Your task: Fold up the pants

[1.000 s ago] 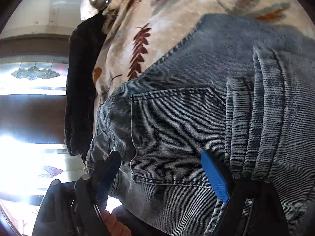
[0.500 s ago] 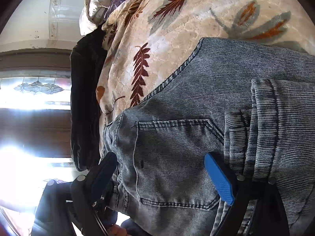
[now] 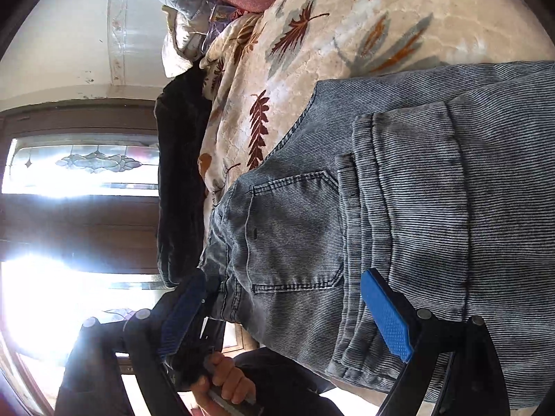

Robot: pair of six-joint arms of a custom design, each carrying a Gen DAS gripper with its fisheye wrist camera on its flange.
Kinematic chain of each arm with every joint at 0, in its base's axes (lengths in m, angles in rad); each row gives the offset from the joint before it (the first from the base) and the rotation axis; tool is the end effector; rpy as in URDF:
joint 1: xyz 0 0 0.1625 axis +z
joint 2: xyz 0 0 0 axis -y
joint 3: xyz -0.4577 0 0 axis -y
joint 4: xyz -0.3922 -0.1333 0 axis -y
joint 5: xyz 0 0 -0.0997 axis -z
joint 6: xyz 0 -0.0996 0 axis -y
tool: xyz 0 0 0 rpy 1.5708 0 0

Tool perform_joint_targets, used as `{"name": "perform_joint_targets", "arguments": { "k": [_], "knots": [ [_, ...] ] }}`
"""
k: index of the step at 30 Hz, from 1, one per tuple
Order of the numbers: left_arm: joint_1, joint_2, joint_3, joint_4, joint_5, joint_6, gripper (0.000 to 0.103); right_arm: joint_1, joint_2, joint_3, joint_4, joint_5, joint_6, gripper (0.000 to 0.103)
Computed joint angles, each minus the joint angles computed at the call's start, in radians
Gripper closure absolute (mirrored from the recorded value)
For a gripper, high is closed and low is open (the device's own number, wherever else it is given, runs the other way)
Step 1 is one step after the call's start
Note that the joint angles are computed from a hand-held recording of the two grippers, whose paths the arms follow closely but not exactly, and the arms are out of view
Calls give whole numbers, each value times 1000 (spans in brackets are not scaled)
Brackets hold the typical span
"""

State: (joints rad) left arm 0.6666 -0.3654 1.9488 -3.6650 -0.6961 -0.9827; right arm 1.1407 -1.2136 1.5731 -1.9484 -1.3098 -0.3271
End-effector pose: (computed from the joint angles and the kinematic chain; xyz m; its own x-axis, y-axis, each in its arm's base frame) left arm -0.2953 -0.4992 -0.0731 -0.9540 -0.2979 0.0354 -0.1948 0.5255 -0.8282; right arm -0.1176 -0.6376 0.3589 -0.9674 0.0855 -0.2385 0.1120 0.9887 -0.1000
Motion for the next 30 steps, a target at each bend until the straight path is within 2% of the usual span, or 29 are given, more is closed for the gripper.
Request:
{"name": "perform_joint_targets", "arguments": {
  "k": [4, 7, 9, 13, 16, 19, 24, 27, 30],
  "knots": [
    [2, -2, 4, 8, 0, -10, 92, 27, 33, 4, 2, 4, 7, 11],
    [3, -3, 8, 8, -3, -13, 92, 37, 71, 5, 10, -47, 26, 11],
    [2, -4, 9, 7, -4, -12, 92, 40, 69, 25, -31, -55, 20, 10],
    [4, -4, 6, -2, -9, -9, 92, 58, 68, 12, -10, -90, 33, 8],
    [5, -4, 8, -9, -12, -7, 92, 68, 65, 13, -13, -75, 20, 8],
    [6, -4, 9, -14, -16, -5, 92, 76, 81, 18, -45, -130, 35, 8],
    [5, -3, 9, -11, -13, -5, 92, 70, 77, 5, -21, -114, 41, 8],
    [3, -2, 6, -8, -7, -3, 92, 64, 63, 16, -50, -84, 34, 8],
    [1, -1, 3, -1, -3, 0, 92, 63, 89, 6, -48, -117, 47, 7]
  ]
}}
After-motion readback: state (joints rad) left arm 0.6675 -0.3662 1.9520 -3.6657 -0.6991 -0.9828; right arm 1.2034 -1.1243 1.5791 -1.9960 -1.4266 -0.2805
